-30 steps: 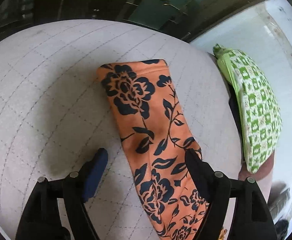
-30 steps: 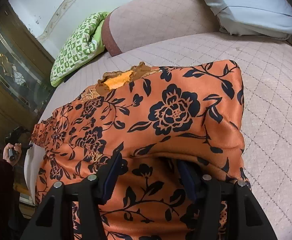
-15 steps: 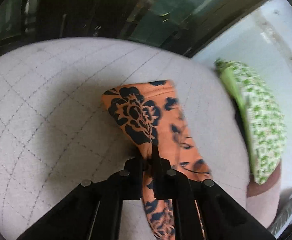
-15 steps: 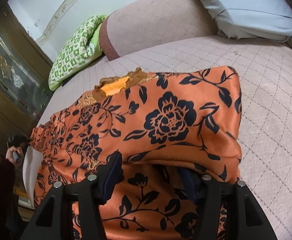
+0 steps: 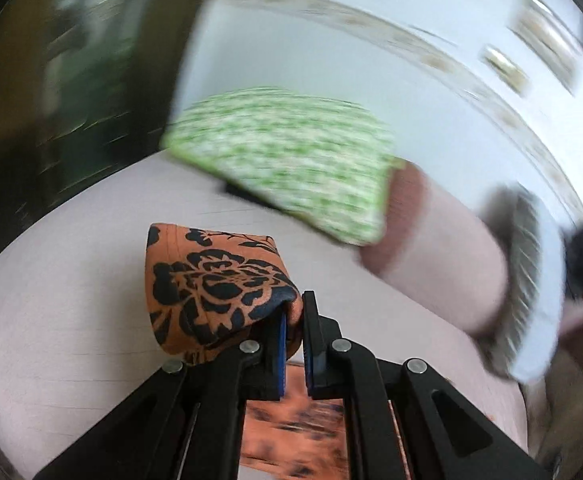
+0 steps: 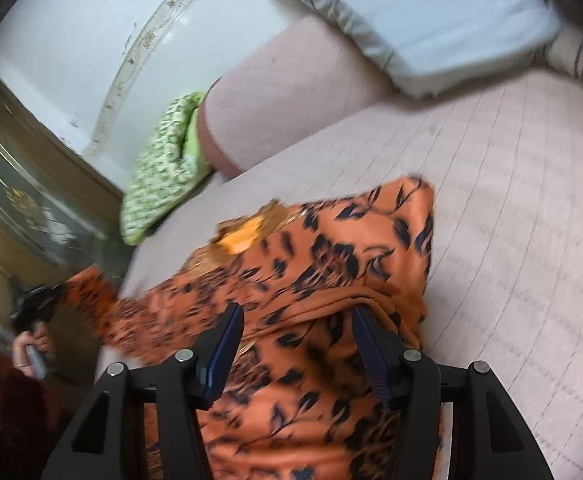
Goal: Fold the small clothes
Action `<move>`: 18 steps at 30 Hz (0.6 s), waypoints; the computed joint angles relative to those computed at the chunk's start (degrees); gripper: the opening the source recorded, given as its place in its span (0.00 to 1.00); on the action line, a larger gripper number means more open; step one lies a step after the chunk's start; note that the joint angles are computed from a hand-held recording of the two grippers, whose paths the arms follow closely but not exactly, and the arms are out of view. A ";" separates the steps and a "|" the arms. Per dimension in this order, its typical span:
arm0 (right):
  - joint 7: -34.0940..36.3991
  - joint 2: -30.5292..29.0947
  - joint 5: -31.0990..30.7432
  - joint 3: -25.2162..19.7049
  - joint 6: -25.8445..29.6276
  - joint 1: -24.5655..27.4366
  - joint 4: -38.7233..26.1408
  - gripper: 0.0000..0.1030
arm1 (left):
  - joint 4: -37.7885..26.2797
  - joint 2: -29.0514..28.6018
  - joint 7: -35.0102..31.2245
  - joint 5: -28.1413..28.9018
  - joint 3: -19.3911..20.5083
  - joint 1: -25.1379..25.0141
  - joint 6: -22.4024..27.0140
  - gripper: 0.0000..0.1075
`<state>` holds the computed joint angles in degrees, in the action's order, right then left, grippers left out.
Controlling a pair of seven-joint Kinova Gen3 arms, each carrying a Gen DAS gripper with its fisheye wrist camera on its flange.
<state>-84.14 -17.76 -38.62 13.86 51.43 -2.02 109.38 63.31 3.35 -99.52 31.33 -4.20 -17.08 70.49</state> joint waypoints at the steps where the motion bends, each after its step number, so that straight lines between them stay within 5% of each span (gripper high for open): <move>1: 1.70 0.54 -2.33 2.65 2.33 -1.50 -0.05 0.58 | -1.15 0.07 0.64 -0.37 1.34 1.55 0.20 0.06; 5: 6.14 1.22 -5.14 7.14 9.67 -0.34 -1.34 0.58 | -2.10 -0.70 2.27 -1.88 5.69 8.50 -0.23 0.06; 8: 4.88 -0.50 -3.15 5.59 9.12 4.80 -1.48 0.58 | -0.49 -1.14 4.71 -3.90 8.54 14.56 -1.20 0.06; 16: 6.37 -0.01 -8.22 12.38 10.51 7.85 -1.24 0.58 | 6.08 5.07 13.62 -9.40 15.77 32.92 -7.36 0.06; 18: 6.60 -0.03 -8.75 12.23 10.67 8.80 -1.55 0.58 | 4.72 8.93 14.14 -13.01 17.97 36.99 -4.40 0.18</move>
<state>-77.54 -17.79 -47.37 26.10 62.09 6.78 107.84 68.03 12.28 -85.39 18.32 13.77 19.91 66.09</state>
